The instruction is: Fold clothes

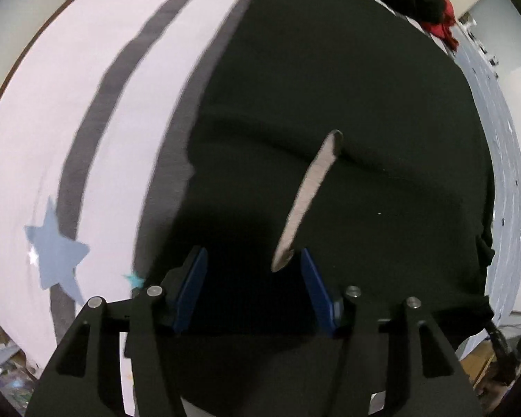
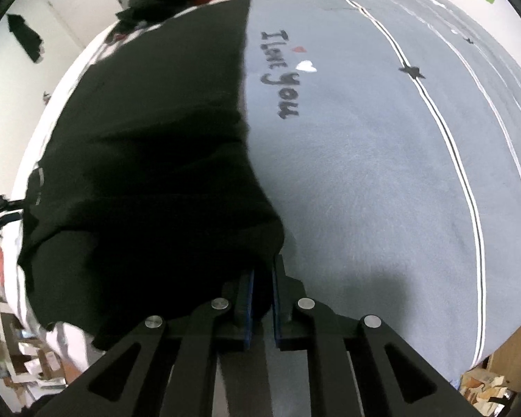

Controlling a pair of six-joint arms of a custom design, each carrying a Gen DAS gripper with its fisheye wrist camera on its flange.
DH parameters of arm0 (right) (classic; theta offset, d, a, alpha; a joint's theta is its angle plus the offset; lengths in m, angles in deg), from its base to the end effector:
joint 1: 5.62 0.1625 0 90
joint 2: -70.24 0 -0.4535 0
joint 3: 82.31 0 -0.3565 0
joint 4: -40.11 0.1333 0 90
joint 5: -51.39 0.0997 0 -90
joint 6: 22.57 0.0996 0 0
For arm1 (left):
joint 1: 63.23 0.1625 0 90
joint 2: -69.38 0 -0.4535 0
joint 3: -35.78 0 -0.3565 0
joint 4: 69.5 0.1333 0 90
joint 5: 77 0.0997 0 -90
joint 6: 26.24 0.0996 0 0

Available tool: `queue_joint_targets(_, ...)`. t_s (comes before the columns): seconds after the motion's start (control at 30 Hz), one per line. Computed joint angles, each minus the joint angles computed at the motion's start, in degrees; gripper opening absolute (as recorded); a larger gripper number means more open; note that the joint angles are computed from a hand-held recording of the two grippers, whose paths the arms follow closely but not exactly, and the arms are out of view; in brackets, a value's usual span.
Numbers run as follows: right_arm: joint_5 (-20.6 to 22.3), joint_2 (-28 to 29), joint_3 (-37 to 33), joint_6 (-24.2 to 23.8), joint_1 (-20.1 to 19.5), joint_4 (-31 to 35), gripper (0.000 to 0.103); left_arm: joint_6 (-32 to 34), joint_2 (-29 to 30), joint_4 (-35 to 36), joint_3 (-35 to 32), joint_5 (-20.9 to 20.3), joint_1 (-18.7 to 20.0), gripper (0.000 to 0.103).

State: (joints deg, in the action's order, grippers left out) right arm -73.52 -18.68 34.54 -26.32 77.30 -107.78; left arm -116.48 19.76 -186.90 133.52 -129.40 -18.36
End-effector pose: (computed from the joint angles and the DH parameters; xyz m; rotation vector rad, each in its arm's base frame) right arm 0.0202 -0.4567 0.4280 -0.2752 -2.4250 0.5757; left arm -0.2863 -0.5588 0.1334 -0.8151 2.3680 -0.6137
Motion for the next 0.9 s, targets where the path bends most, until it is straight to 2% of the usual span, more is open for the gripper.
queue_joint_targets(0.13,0.3,-2.2,0.9,1.5,3.5,-1.1,0.009,1.6,1.5,-0.7,-0.9,-0.6,0.8,0.057)
queue_joint_targets(0.17,0.0,-2.1,0.5,1.3,4.3,-1.8,0.012,2.0,1.9,-0.3,-1.2,-0.6,0.9,0.057)
queue_joint_targets(0.33,1.9,2.1,-2.9,-0.4,3.9,-5.8,0.014,4.1,3.8,2.0,-2.4,-0.5,0.9,0.058)
queue_joint_targets(0.4,2.8,3.9,-3.8,-0.5,3.1,-7.1,0.019,4.8,4.0,1.8,-2.1,0.2,0.5,0.057)
queue_joint_targets(0.43,3.1,4.8,-4.2,-0.3,2.6,-7.3,0.019,5.0,3.9,1.5,-1.8,0.5,0.2,0.051)
queue_joint_targets(0.47,3.0,5.6,-4.6,0.3,2.2,-6.5,0.022,4.7,3.8,2.2,-1.7,0.8,0.0,0.036)
queue_joint_targets(0.5,2.9,6.3,-4.9,0.9,1.7,-5.5,0.022,4.4,3.7,3.0,-1.6,1.1,-0.2,0.027)
queue_joint_targets(0.53,2.8,7.0,-5.1,1.5,1.0,-4.2,0.022,4.2,3.5,3.6,-1.5,1.1,-0.4,0.008)
queue_joint_targets(0.57,2.7,7.5,-5.2,2.1,0.5,-2.8,0.022,4.2,3.2,3.6,-1.1,1.1,-0.6,0.004)
queue_joint_targets(0.63,2.1,7.4,-4.4,2.7,0.0,-0.7,0.022,4.4,2.0,1.6,0.6,1.8,-1.5,0.004)
queue_joint_targets(0.7,1.9,6.7,-3.2,2.3,-0.2,-0.2,0.022,4.8,1.2,1.7,1.0,2.3,-2.5,0.003)
queue_joint_targets(0.9,2.8,3.4,-0.6,5.7,-0.7,6.0,0.021,4.6,-0.1,2.7,1.7,3.5,-4.9,0.003)
